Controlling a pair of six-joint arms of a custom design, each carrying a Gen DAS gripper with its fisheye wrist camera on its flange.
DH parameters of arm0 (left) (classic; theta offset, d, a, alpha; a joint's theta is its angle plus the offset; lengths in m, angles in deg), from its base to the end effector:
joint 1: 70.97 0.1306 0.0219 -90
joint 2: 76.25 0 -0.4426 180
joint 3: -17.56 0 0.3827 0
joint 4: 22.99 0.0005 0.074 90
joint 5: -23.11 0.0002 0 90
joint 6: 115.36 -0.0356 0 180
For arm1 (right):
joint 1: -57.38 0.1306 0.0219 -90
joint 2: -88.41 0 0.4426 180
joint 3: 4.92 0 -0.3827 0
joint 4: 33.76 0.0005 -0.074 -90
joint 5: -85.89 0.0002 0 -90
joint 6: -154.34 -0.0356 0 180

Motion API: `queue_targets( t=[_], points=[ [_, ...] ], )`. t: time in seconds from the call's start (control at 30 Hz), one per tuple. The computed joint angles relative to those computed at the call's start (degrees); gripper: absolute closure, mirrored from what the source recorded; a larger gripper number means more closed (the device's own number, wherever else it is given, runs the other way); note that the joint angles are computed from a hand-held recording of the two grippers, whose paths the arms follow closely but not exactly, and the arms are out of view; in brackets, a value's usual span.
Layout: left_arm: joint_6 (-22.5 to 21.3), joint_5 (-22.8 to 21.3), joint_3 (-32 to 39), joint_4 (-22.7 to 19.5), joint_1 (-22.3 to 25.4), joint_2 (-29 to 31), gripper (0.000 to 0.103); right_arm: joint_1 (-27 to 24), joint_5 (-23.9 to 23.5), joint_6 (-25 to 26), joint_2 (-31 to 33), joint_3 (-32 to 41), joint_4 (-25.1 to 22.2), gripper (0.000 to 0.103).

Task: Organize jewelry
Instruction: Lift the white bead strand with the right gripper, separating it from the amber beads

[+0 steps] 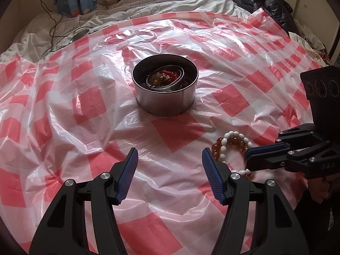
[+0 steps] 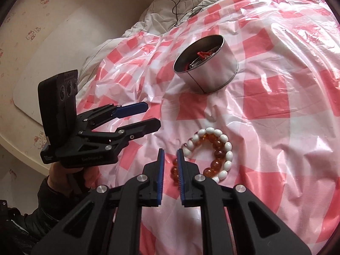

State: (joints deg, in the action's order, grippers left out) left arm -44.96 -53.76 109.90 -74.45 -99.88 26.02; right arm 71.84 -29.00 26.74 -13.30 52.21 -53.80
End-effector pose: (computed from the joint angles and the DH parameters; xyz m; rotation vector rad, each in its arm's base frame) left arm 0.4727 -0.2709 0.4016 1.1554 2.3756 -0.3575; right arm 0.3535 0.1061 0.3557 0.2448 2.3882 0.9492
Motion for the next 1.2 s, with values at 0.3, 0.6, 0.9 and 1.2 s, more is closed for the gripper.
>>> queue_targets(
  t=[0.3, 0.6, 0.9, 1.2],
  points=[
    [0.45, -0.66, 0.66, -0.04, -0.07, 0.59, 0.043, 1.72, 5.21, 2.50, 3.22, 3.35, -6.30, 0.058],
    [1.10, -0.34, 0.62, 0.48, 0.23, 0.40, 0.042, 1.98, 7.32, 1.05, 7.30, 6.48, -8.65, 0.095],
    [0.36, 0.70, 0.66, -0.10, 0.23, 0.43, 0.042, -1.77, 3.85, -9.35, -1.66, -3.65, 10.84, 0.095],
    [-4.03, -1.35, -3.29, 1.85, -5.27, 0.33, 0.042, -3.90, 3.09, -18.43, -9.92, -12.26, 28.02, 0.095]
  ],
)
